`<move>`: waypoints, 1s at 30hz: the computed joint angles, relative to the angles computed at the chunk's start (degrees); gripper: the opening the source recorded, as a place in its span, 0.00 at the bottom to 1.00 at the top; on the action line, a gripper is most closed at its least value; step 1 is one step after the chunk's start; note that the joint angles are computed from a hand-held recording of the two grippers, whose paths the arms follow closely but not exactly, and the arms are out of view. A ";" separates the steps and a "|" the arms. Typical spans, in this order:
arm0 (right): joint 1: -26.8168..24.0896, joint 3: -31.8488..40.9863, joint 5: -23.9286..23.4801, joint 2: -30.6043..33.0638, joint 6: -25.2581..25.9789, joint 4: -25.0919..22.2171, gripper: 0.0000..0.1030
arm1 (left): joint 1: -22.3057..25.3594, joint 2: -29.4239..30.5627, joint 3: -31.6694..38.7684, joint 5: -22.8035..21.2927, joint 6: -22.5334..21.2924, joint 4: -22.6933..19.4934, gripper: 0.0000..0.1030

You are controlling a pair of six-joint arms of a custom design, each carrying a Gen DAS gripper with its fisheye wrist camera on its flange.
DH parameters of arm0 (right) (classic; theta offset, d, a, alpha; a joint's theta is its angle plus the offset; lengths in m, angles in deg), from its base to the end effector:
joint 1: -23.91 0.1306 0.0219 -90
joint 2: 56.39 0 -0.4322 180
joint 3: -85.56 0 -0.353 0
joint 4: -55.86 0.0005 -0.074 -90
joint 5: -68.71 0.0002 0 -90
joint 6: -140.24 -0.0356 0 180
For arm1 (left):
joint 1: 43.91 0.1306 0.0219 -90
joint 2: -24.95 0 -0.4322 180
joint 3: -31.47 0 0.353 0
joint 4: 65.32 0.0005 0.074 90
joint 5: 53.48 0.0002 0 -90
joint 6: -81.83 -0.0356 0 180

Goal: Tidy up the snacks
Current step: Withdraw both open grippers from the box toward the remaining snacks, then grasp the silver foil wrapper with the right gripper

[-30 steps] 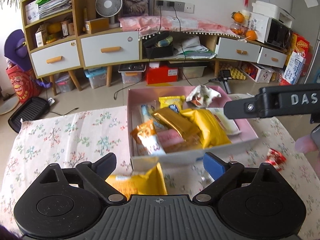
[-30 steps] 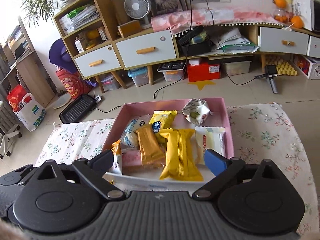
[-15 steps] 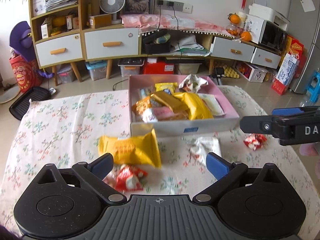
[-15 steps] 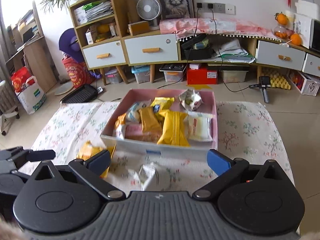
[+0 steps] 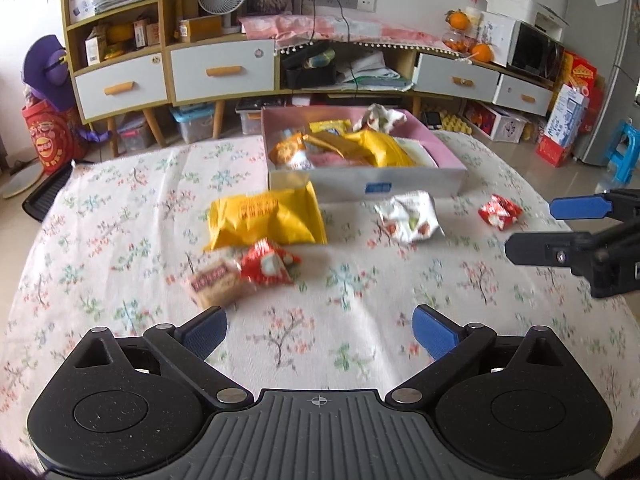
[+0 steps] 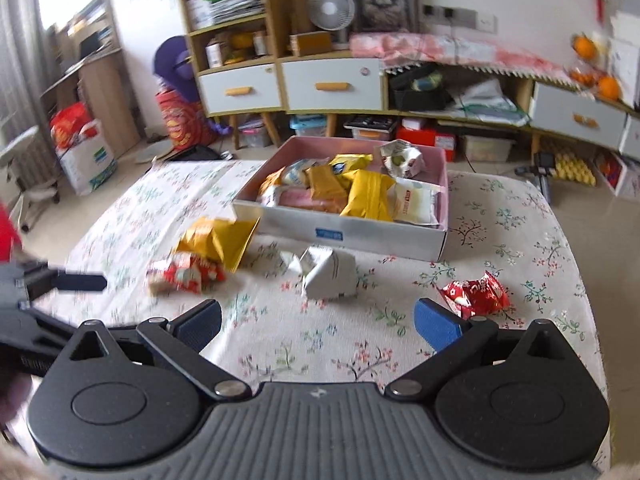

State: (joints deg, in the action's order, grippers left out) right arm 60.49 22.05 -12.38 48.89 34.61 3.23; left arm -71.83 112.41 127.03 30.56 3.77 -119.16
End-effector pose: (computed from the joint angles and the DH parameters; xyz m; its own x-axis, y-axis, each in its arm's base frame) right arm 0.4563 0.3312 0.5438 -0.6451 -0.1473 -0.7498 -0.3340 0.9369 0.1034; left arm 0.3801 -0.1978 0.5336 -0.7022 0.1392 -0.6982 0.2621 0.9624 -0.0716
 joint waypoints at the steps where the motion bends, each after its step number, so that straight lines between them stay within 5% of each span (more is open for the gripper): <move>1: 0.21 -1.72 -0.17 -0.84 1.33 1.26 1.00 | 0.04 -0.41 -0.85 0.39 0.29 0.27 0.97; 15: 1.52 -18.48 -4.55 -7.99 11.17 13.72 1.00 | -1.03 -5.77 -12.45 -0.25 0.39 9.67 0.97; 23: 3.04 -19.78 -6.65 -8.04 15.27 12.19 0.99 | -1.59 -5.92 -16.38 -0.96 0.49 12.84 0.97; 26: 2.96 -19.56 -7.24 -7.56 14.10 11.25 0.93 | -1.76 -5.74 -17.70 -2.30 -0.29 13.94 0.97; 30: 2.88 -19.08 -7.70 -6.88 13.26 9.35 0.66 | -1.87 -5.81 -19.23 -4.36 -2.91 17.07 0.97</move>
